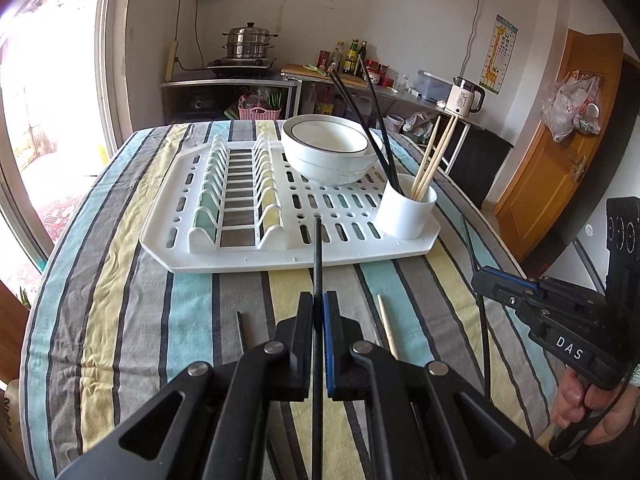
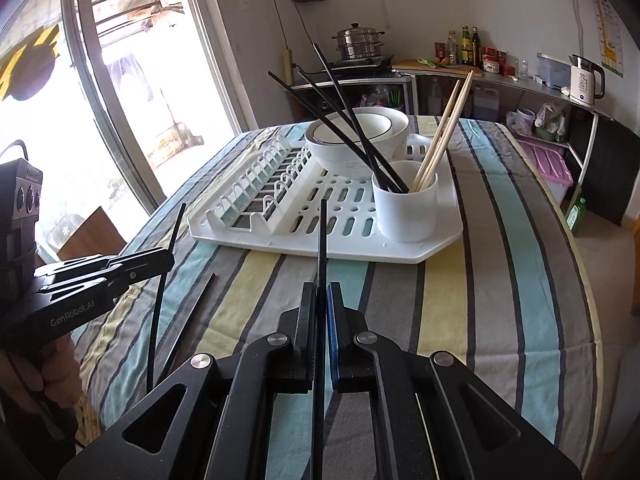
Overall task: Organize utensils
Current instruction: 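Lift both black chopsticks and carry them toward the white cup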
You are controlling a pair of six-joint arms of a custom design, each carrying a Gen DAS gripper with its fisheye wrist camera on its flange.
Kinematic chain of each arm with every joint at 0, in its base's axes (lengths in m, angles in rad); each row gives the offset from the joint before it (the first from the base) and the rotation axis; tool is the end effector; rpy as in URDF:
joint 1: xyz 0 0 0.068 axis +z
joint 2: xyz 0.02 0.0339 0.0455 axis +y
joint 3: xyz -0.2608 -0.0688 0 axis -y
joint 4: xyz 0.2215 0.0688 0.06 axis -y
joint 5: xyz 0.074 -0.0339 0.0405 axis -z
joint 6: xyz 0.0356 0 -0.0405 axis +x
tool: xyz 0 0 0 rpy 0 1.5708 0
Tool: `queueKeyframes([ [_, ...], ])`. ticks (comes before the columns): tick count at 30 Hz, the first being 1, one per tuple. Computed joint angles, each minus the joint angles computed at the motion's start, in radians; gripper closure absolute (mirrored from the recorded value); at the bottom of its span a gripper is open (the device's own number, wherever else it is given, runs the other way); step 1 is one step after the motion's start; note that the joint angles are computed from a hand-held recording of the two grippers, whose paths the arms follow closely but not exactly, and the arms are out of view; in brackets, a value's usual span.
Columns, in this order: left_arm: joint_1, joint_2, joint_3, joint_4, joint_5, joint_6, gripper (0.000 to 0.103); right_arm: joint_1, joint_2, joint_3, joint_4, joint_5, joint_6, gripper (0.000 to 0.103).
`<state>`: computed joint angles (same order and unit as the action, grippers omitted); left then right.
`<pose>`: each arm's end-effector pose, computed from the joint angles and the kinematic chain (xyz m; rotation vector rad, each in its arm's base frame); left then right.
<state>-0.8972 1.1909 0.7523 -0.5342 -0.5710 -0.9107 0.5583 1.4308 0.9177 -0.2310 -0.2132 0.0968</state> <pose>0.1447 -0.1504 0.2300 -0.2270 2.3331 -0.1416 0.2386 0.1579 0.2416 -0.6482 2.2743 0.5727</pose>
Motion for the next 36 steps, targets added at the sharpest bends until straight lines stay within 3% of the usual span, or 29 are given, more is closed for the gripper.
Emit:
queueKeyframes([
  [13, -0.135, -0.057, 0.120, -0.132, -0.156, -0.030, 0.098, -0.057, -0.170, -0.041, -0.021, -0.049, -0.014, 0.098],
  [26, -0.315, -0.079, 0.143, -0.261, -0.288, -0.192, 0.098, -0.088, -0.293, -0.101, -0.040, -0.076, -0.037, 0.098],
  [36, -0.330, -0.078, 0.192, -0.311, -0.315, -0.193, 0.098, -0.118, -0.324, -0.075, -0.055, -0.084, -0.044, 0.098],
])
